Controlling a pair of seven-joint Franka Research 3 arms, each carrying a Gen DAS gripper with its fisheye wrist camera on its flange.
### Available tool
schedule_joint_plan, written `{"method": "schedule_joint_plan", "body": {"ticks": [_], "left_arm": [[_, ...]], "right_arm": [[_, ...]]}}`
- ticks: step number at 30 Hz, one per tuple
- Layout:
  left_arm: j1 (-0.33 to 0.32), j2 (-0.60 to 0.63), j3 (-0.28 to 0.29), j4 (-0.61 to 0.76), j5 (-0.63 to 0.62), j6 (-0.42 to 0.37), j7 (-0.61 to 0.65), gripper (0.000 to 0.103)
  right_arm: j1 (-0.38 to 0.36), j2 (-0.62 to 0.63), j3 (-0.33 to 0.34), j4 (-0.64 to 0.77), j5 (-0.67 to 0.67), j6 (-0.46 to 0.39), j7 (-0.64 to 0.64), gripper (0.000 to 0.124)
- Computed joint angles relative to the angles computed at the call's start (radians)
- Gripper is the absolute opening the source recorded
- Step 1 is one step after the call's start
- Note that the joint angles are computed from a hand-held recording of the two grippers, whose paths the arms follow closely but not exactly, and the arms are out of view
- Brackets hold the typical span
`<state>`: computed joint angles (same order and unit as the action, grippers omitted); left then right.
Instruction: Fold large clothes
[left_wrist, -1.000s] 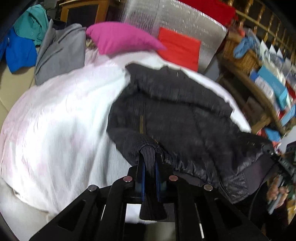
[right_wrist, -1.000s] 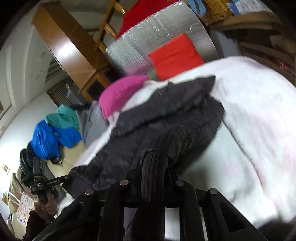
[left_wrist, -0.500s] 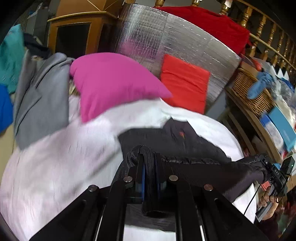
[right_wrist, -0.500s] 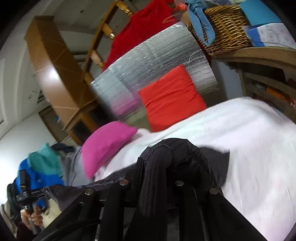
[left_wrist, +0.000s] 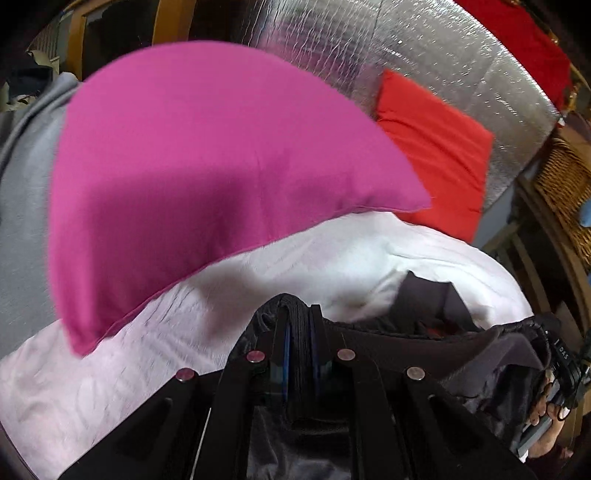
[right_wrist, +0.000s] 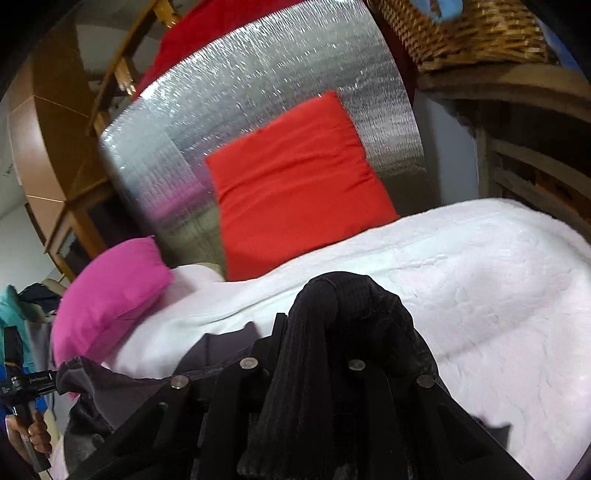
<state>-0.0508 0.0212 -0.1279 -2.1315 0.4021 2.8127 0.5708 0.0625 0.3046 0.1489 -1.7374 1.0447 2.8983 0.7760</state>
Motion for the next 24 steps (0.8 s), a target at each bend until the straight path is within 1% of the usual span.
{"method": "schedule_joint_plan", "body": {"ticks": [2,3,4,6,7,8,9,10,11,12,13,14,16,18,19,20,21,22,23,24], "left_arm": [[-0.001,0.055,0.007,0.037,0.038,0.019,-0.037,0.01],[-0.005,0.078,0.013,0.054,0.062,0.022,-0.058,0.01],[-0.014,0.102,0.02,0.075,0.094,0.01,-0.079,0.011],[-0.03,0.131,0.031,0.104,0.139,-0.022,-0.106,0.014],[-0.032,0.134,0.035,0.099,0.145,-0.014,-0.122,0.015],[-0.031,0.128,0.037,0.086,0.141,-0.001,-0.133,0.016],[-0.03,0.118,0.039,0.072,0.14,0.011,-0.149,0.026],[-0.032,0.09,0.047,0.049,0.154,0.007,-0.192,0.047],[-0.031,0.059,0.054,0.019,0.18,0.02,-0.243,0.056],[-0.027,0.022,0.062,-0.017,0.238,0.051,-0.324,0.059],[-0.015,-0.013,0.063,-0.049,0.285,0.076,-0.388,0.06],[-0.002,-0.059,0.056,-0.084,0.309,0.082,-0.431,0.06],[0.013,-0.168,0.026,-0.162,0.288,0.056,-0.445,0.062],[0.03,-0.264,-0.016,-0.239,0.297,0.061,-0.477,0.064],[0.026,-0.337,-0.044,-0.296,0.286,0.047,-0.494,0.069],[0.023,-0.388,-0.074,-0.334,0.267,0.022,-0.512,0.072],[0.02,-0.429,-0.098,-0.369,0.252,0.017,-0.527,0.074],[0.002,-0.49,-0.129,-0.425,0.228,0.016,-0.554,0.074],[-0.021,-0.526,-0.149,-0.454,0.196,-0.011,-0.56,0.074],[-0.05,-0.551,-0.165,-0.469,0.161,-0.057,-0.553,0.075]], "right_arm": [[0.012,0.047,-0.02,0.04,-0.05,-0.005,0.064,0.016],[0.007,0.069,-0.023,0.059,-0.063,-0.021,0.096,0.016],[-0.003,0.094,-0.03,0.088,-0.081,-0.065,0.146,0.016],[-0.031,0.135,-0.041,0.142,-0.114,-0.184,0.253,0.023],[-0.066,0.16,-0.034,0.181,-0.102,-0.283,0.297,0.025],[-0.108,0.167,-0.01,0.195,-0.049,-0.345,0.287,0.033],[-0.152,0.172,0.014,0.206,0.024,-0.41,0.27,0.051],[-0.181,0.177,0.023,0.216,0.077,-0.468,0.269,0.063],[-0.208,0.167,0.028,0.205,0.135,-0.516,0.261,0.08],[-0.236,0.129,0.033,0.16,0.222,-0.529,0.226,0.086],[-0.246,0.098,0.028,0.125,0.275,-0.527,0.186,0.086],[-0.261,0.055,0.019,0.079,0.319,-0.546,0.141,0.086],[-0.273,-0.024,-0.016,-0.002,0.336,-0.595,0.113,0.086],[-0.274,-0.11,-0.051,-0.095,0.35,-0.618,0.074,0.086],[-0.278,-0.179,-0.073,-0.172,0.354,-0.635,0.04,0.087],[-0.275,-0.218,-0.09,-0.217,0.361,-0.648,0.019,0.087],[-0.277,-0.285,-0.113,-0.297,0.375,-0.671,-0.015,0.087],[-0.275,-0.337,-0.134,-0.362,0.384,-0.685,-0.034,0.087],[-0.268,-0.391,-0.151,-0.427,0.392,-0.694,-0.049,0.087],[-0.262,-0.436,-0.17,-0.484,0.389,-0.707,-0.056,0.087]]}}
